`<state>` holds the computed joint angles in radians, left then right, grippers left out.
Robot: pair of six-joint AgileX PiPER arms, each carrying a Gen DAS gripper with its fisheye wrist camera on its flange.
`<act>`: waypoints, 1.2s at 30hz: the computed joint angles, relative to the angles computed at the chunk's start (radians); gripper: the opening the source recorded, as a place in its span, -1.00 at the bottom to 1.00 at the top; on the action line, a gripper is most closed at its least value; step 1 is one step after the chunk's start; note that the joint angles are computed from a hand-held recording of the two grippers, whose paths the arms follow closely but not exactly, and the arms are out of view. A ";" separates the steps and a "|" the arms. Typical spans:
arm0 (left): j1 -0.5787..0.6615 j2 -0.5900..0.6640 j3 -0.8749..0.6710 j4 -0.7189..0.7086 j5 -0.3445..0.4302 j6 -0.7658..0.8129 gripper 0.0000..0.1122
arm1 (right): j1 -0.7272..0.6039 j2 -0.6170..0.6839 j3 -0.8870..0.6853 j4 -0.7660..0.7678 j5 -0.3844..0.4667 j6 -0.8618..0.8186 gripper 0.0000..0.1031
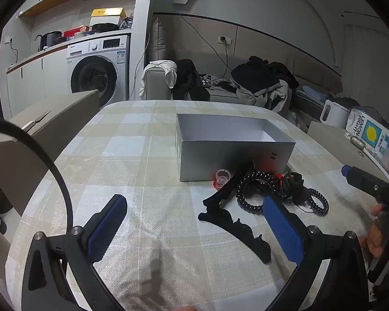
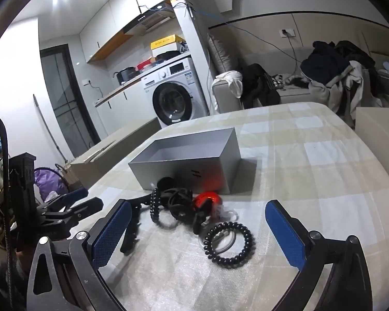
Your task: Organize jewelry
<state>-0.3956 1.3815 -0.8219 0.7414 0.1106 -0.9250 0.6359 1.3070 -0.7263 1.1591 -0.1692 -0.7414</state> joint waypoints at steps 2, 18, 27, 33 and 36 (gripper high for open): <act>0.004 -0.001 0.002 -0.023 -0.004 0.028 0.82 | 0.003 0.000 0.001 0.005 -0.004 -0.003 1.00; -0.008 -0.002 0.005 0.077 0.006 -0.073 0.82 | -0.018 0.006 0.002 -0.090 0.018 0.107 1.00; -0.021 -0.003 0.006 0.145 0.014 -0.138 0.82 | -0.026 0.007 0.009 -0.178 0.019 0.198 1.00; -0.020 -0.005 0.003 0.079 0.017 -0.078 0.82 | -0.025 0.008 0.008 -0.137 0.016 0.157 1.00; -0.023 -0.003 0.000 0.081 0.021 -0.074 0.82 | -0.026 0.008 0.006 -0.121 0.018 0.140 1.00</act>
